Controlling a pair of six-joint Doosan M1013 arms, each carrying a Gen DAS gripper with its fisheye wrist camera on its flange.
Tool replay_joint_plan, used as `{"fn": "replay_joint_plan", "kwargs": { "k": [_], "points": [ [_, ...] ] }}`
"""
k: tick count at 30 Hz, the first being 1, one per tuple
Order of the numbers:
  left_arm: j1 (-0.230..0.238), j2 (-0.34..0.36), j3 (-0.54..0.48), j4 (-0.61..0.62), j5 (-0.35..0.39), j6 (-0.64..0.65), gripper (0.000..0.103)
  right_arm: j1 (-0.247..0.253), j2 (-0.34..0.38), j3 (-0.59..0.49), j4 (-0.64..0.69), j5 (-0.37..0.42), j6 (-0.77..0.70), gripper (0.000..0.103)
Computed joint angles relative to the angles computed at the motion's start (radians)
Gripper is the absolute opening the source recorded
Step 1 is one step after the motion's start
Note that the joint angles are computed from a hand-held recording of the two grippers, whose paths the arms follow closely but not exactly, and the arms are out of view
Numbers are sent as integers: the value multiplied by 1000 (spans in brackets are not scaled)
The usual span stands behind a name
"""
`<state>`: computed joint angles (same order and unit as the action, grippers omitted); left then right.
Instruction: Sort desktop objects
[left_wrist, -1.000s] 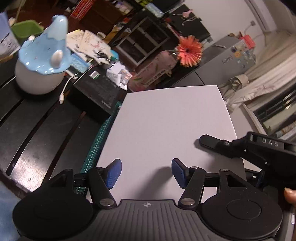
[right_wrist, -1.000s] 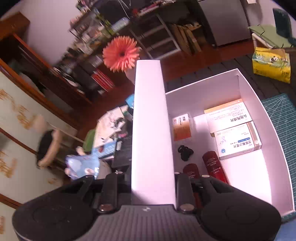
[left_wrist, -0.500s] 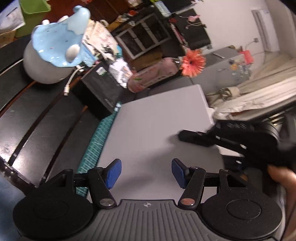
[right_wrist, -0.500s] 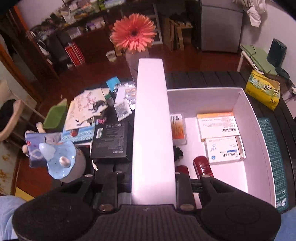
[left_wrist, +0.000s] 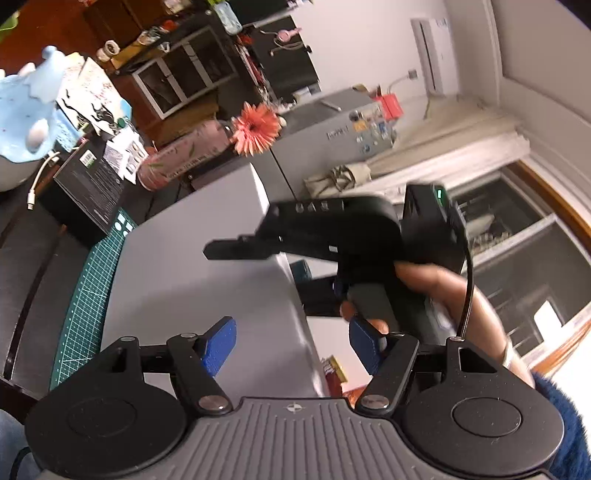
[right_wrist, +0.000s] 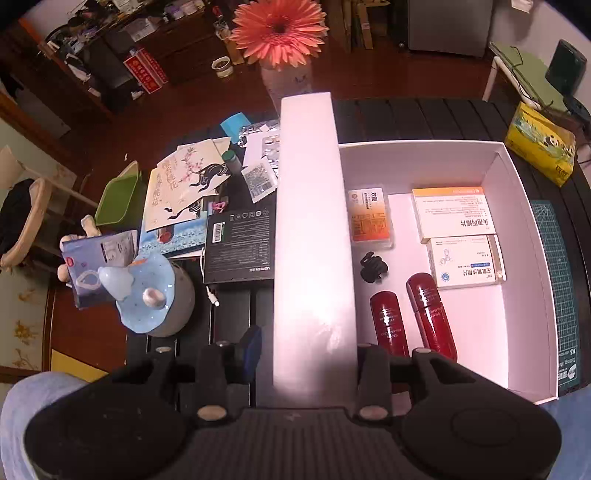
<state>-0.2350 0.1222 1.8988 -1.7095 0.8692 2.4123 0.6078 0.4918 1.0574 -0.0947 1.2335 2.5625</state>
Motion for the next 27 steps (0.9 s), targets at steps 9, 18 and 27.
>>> {"fn": "replay_joint_plan", "kwargs": {
  "k": [9,18,27],
  "points": [
    [-33,10,-35,208,-61,-136,71,-8,10,-9,33,33,-33,38],
    [-36,15,-35,232,-53,-147,76,-7,46,-72,56,149,-184,39],
    [-29,13,-28,216,-80,-153,76,6,63,-91,-30,226,-245,66]
  ]
}}
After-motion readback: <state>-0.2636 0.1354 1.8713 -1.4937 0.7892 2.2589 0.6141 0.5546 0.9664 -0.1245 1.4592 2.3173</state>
